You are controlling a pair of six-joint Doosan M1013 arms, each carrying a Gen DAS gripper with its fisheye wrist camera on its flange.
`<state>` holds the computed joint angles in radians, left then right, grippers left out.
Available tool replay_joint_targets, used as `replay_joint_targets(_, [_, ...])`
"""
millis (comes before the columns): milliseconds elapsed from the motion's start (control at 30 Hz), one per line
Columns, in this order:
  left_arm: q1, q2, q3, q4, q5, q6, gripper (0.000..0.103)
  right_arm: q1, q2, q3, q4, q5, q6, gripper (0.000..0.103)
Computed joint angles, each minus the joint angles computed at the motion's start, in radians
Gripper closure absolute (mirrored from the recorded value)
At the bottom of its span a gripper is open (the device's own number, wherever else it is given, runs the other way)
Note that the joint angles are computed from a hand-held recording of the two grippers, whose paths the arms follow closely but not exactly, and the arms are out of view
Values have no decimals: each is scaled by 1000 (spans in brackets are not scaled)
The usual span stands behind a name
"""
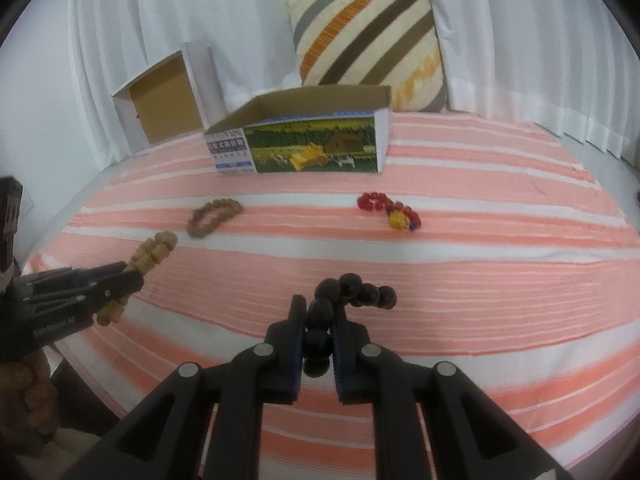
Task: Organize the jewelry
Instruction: 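Carry both bracelets with both grippers over the box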
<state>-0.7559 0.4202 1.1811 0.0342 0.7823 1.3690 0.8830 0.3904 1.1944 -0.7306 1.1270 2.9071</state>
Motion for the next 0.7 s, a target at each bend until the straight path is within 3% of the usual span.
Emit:
replay_joint_targets(400, [20,67,-190,-55,71,14,75,-22,19,-97,-33,-25,-98,91])
replay_joint_targets(700, [39,220,-509,-69,204,80,75,-86,66,-222,-31,-67,-237,91])
